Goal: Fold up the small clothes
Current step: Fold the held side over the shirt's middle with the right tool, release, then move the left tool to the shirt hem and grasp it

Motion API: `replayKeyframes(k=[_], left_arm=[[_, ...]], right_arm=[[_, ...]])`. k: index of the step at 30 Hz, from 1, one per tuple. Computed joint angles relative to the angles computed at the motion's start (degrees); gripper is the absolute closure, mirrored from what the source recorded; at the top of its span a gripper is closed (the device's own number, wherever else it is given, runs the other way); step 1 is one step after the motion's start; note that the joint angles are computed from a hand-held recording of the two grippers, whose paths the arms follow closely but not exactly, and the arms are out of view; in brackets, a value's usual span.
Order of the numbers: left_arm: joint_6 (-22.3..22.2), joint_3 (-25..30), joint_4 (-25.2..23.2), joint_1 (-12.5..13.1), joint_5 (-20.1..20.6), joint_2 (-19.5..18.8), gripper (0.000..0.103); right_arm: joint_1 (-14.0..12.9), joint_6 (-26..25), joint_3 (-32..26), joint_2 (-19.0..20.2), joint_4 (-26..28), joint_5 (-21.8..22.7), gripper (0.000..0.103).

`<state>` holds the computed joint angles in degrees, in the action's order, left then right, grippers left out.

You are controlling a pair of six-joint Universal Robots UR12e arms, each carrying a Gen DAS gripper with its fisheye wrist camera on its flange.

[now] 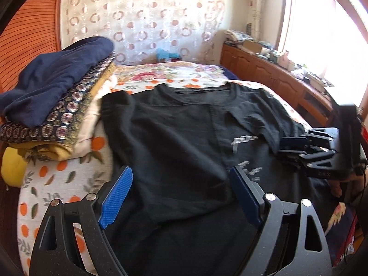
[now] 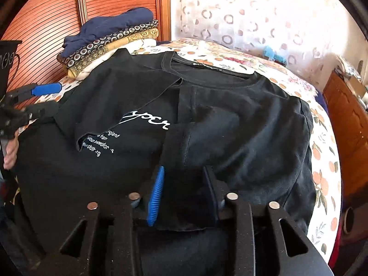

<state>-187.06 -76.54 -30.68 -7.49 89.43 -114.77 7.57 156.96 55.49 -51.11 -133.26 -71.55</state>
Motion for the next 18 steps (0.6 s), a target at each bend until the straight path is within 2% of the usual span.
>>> replayKeyframes(k=[2, 4, 5, 7, 9, 18], left_arm=[[0.35, 0.2, -1.38, 0.46, 0.22, -0.07, 0.016], [0.91, 0.91, -3.99, 1.0, 0.22, -0.42, 0.016], [1.14, 1.45, -5.61, 1.13, 0.5, -0.67, 0.016], [1.78, 2.24, -8.57, 1.43, 0.66, -1.22, 0.016], [2.52, 2.63, -10.67, 1.45, 0.81, -1.52, 0.015], [4.52, 3.7, -12.35, 0.71, 1.81, -2.21, 0.001]], right_arm=[[0.02, 0.95, 0.52, 0.04, -1.19, 0.02, 0.057], [-0.25, 0.97, 0.2, 0.15, -0.05, 2.17, 0.042], [-0.25, 0.22, 0.03, 0.23, 0.56, 3.08, 0.039], [0.17, -1.48, 0.03, 0.16, 0.75, 1.86, 0.033], [0.65, -1.79, 0.29, 0.13, -0.2, 0.18, 0.031], [0.18, -1.14, 0.45, 0.01, 0.03, 1.19, 0.029]])
